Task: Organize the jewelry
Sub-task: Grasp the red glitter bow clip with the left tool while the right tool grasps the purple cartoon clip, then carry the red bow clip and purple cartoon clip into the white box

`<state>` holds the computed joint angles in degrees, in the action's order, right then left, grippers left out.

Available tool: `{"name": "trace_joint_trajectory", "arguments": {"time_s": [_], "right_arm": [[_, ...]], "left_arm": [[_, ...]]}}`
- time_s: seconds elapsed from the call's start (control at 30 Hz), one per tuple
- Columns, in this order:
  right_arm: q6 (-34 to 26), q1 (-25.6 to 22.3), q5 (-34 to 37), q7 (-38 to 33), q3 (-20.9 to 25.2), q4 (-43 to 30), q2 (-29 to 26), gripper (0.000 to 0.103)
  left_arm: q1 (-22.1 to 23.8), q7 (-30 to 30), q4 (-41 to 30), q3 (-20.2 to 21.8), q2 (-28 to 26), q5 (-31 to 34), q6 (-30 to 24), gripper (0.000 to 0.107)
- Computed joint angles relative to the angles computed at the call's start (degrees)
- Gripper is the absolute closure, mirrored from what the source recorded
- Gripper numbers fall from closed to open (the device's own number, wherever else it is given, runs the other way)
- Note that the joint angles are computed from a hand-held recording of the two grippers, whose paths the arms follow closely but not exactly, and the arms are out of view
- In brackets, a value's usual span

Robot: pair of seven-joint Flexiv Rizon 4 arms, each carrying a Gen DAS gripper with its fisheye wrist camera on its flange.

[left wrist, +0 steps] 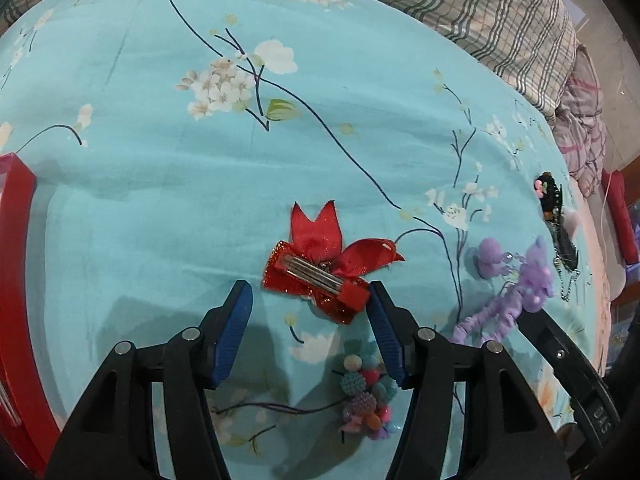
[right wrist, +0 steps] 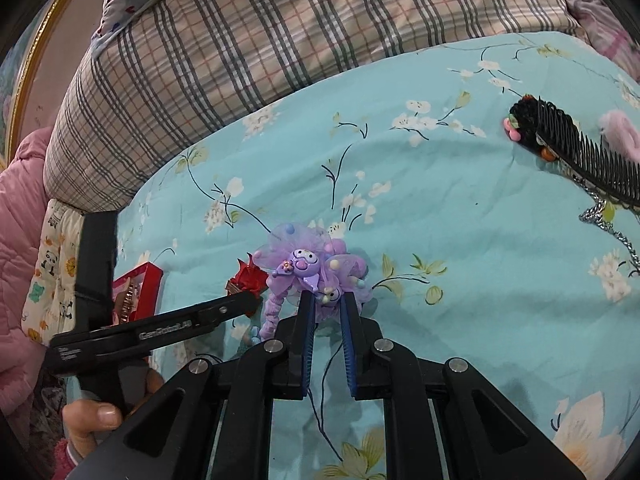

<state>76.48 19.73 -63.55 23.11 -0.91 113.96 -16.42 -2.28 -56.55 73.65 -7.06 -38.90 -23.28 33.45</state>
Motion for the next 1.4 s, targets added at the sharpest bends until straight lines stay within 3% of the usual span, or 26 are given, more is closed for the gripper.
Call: {"name": "trace_joint_trajectory", "arguments": {"time_s": [0.1,0.17,0.4,0.93,1.13,1.17,1.4], "right_arm": [[0.8,0.0,-1.5,1.5,-0.5,0.1,0.0,0.091],[1.5,-0.2,-2.4,2.5,-0.7,0.1,-0.1,0.091],[2.8,-0.6,-4.2,4.2,-0.7,0.3,-0.1,0.091],[5.5,-0.4,-8.2,8.2,0.2,-0.4,0.1,0.091],[5.4,1.0,-6.5,6.3,1.0,-1.5,-0.2,0.093],[5.4,1.3,-5.8,5.6,1.2,-1.8,-0.3,0.100],[0.9,4.1,1.9,-2.1,2.8,-2.7,-0.2,0.100]], "left_arm": [[-0.1,0.5,-0.1,-0.1,-0.1,0.3,0.6,0.058],[-0.1,0.5,-0.6,-0.1,-0.4,0.4,-0.3,0.073],[0.5,3.0,2.0,-0.6,1.3,-0.8,1.0,0.076],[5.0,10.1,12.5,0.4,10.8,-7.9,3.8,0.076],[6.5,12.4,16.1,1.3,14.4,-11.0,3.8,0.076],[6.7,13.0,16.8,1.4,15.1,-11.6,3.8,0.076],[7.7,16.2,20.7,2.8,18.3,-14.3,3.5,0.076]]}}
